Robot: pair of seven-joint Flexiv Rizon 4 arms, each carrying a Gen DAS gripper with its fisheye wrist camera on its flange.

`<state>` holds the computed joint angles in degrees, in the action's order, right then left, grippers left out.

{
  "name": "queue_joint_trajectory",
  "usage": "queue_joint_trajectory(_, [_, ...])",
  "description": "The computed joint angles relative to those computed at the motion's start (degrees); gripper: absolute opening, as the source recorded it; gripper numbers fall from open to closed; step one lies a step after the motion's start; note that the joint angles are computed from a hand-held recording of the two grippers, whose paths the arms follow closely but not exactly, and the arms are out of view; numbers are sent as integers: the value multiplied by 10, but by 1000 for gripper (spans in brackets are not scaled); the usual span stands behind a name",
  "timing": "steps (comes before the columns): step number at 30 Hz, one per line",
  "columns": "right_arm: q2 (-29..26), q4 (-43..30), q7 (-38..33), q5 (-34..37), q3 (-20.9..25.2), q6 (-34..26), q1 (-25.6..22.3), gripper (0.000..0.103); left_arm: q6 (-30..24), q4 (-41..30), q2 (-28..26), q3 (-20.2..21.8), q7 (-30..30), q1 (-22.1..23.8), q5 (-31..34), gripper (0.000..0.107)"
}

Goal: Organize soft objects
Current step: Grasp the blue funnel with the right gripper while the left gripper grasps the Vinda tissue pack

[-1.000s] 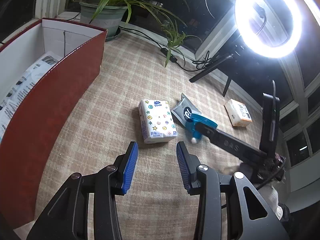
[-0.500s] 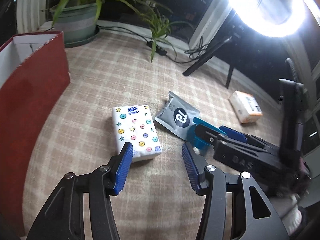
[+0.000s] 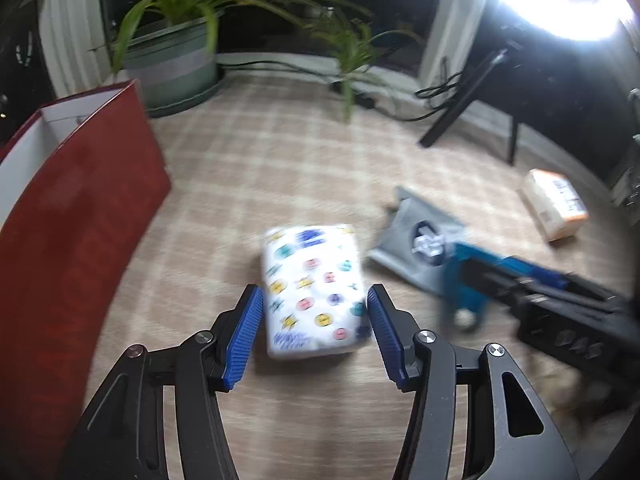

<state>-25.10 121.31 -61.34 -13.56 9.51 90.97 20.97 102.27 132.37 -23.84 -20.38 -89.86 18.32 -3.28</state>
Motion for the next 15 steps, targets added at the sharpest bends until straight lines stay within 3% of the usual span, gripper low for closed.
queue_joint_trajectory(1, [1,1,0,-1,-2,0,2,60,2,0,-3,4,-2,-2,-4,60])
queue_joint_trajectory(3, [3,3,3,-2,-7,0,8,60,6,2,-10,-22,0,27,-10,62])
queue_joint_trajectory(4, [5,5,6,-7,-17,0,18,60,5,-3,-13,-16,-8,27,2,62])
queue_joint_trajectory(5, [8,9,10,-13,-32,3,31,60,7,-5,-13,-6,-7,19,2,62])
queue_joint_trajectory(8, [14,28,28,-39,-95,24,86,60,6,-12,-20,-29,-8,44,13,61])
queue_joint_trajectory(13, [7,24,17,-36,-58,21,51,60,-6,-18,-34,-46,2,59,13,61])
queue_joint_trajectory(15, [7,27,20,-41,-75,23,66,60,3,-16,-36,-38,6,52,14,61])
